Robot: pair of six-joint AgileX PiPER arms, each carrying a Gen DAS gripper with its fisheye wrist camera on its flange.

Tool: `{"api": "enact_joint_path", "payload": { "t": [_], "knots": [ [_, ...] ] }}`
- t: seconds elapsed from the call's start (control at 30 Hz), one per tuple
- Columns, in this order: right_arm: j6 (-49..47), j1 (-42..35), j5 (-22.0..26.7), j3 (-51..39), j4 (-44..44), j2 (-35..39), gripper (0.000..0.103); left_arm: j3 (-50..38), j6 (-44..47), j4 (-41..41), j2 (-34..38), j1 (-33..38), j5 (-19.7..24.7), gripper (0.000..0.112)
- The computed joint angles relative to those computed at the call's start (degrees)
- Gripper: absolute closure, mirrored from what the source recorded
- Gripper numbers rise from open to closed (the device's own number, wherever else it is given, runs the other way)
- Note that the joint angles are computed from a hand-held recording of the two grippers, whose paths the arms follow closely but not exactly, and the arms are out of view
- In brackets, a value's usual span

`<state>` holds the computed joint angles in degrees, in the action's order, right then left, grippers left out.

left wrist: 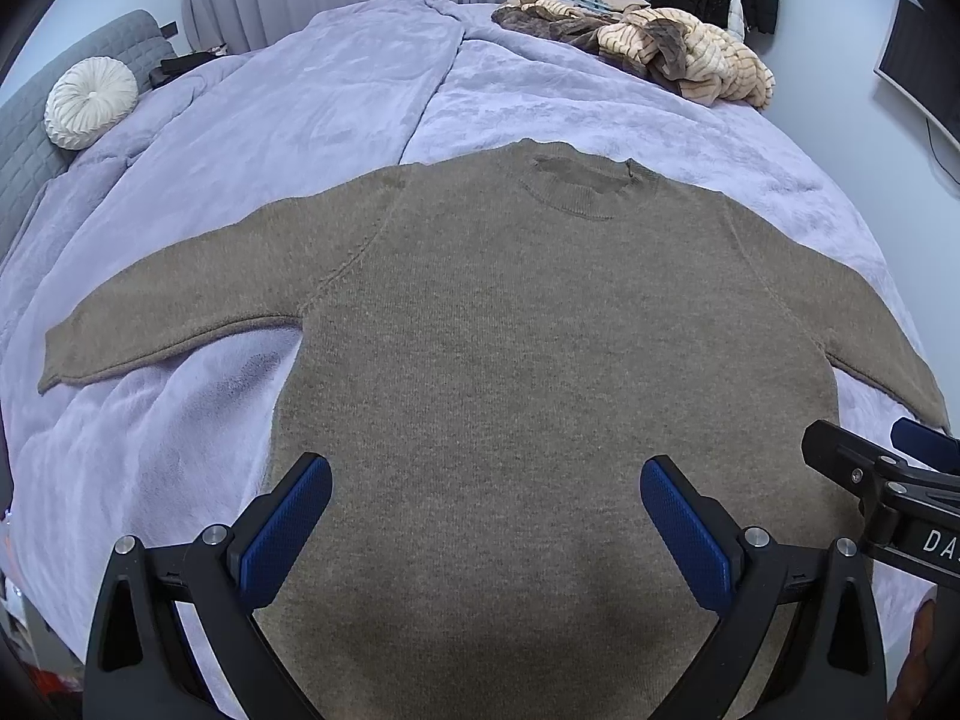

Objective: Fold small clothes

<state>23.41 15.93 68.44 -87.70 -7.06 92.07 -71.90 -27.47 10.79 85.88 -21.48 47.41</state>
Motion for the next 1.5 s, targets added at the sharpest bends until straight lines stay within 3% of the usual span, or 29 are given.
{"api": "enact_joint_path", "payload": {
  "t": [0.47,1.2,1.37,1.5],
  "knots": [
    [0.78,0.65,0.69,-0.98,-0.47,1.34,0.000,-0.37,0.31,0.98,0.68,0.16,0.65,0.009],
    [0.33,-0.28,0.91,-4.91,0.82,6.03,0.000,-3.78,8.03,-4.59,4.68,5.41,0.07,0.009],
    [0.16,-0.42,-2.76,-3.54,1.95,5.56,0.000,-3.57,13.35,-9.77,6.07,9.56,-1.14,0.009],
    [-2.51,-0.18,-3.86,-3.07,4.12,6.60,0.000,-2.45,23.36,-20.46,6.95,18.12,-2.26,0.009]
  ]
}}
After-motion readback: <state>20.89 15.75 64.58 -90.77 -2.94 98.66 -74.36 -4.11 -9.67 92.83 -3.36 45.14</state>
